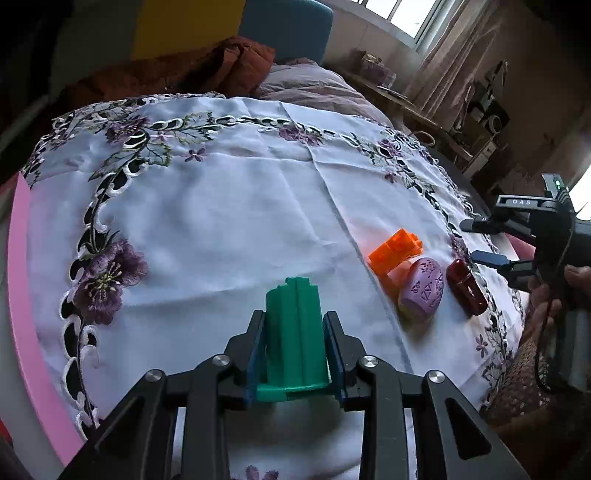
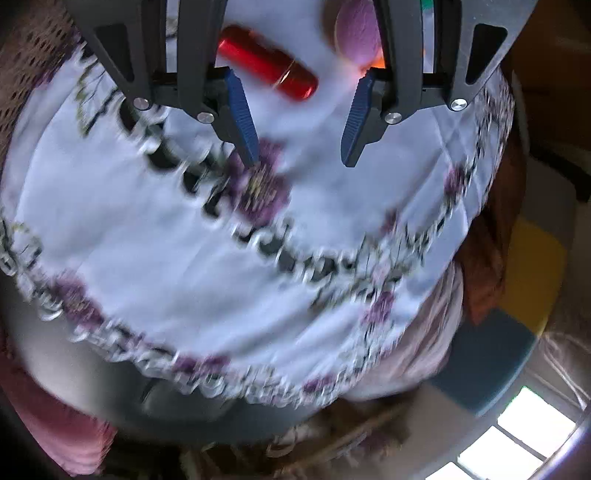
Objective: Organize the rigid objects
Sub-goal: 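Grasp the green cone piece with the left gripper while the right gripper grasps the red cylinder, then carry the green cone piece into the tray and release with the left gripper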
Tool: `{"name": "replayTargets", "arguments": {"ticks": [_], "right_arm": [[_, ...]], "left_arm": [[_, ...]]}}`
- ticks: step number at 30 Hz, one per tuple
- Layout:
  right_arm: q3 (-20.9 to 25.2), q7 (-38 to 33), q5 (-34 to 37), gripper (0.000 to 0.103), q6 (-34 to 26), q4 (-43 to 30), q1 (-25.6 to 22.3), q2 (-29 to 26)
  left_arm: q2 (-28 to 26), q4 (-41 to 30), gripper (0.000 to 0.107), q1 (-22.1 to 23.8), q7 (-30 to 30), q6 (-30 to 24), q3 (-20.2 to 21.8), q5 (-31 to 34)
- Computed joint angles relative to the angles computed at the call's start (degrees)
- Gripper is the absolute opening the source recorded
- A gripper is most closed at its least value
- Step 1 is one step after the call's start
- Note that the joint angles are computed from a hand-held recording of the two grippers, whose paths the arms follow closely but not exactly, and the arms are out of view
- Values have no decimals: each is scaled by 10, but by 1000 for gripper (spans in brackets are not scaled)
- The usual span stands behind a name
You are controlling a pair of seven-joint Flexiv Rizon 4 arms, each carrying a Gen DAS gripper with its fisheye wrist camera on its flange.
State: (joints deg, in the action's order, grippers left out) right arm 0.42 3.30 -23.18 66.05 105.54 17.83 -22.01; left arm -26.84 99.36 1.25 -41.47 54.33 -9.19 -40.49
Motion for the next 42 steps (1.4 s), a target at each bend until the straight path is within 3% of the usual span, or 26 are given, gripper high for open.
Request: {"name": "replayTargets", "arguments": {"ticks": [5,9,14,18,19,20,26,31,32,35,39,42], "right_arm": [[78,-227,91,47,-173,-111,-32,-26],[88,-365,121,47,-304,-188,-21,-47],[74,-437,127,47,-419,-239,3,-70],[76,-469,159,47,-465,-265,6,-94],[74,-474,157,44,-459,-262,8,-94],[72,-480,148,28,-447,-254,13,-89],[50,-458,67,26,-405,-213,49,-61],[37,-407,-26,26,-216,-150,67,-29],[42,-410,-31,26,-161,-145,65,-31],[76,-482,17,26,-93,-180,51,-65],[93,-549,66,26,-125,-255,63,-131],[84,-562,90,25,-148,-295,74,-173]], "left_arm": [[-7,-9,32,2,-14,-16,1,1],[-3,-1,32,5,-4,-11,-3,-9],[-1,7,32,4,3,0,-5,-20],[2,14,31,3,8,9,-5,-25],[3,17,31,4,13,11,-6,-28],[6,21,31,6,20,13,-9,-36],[25,46,30,8,44,22,-7,-65],[51,75,30,7,73,41,-6,-106],[55,79,30,6,77,41,-5,-112],[74,96,30,4,102,42,-2,-139],[100,118,30,-5,128,49,12,-158],[117,129,30,-12,133,56,25,-158]]}}
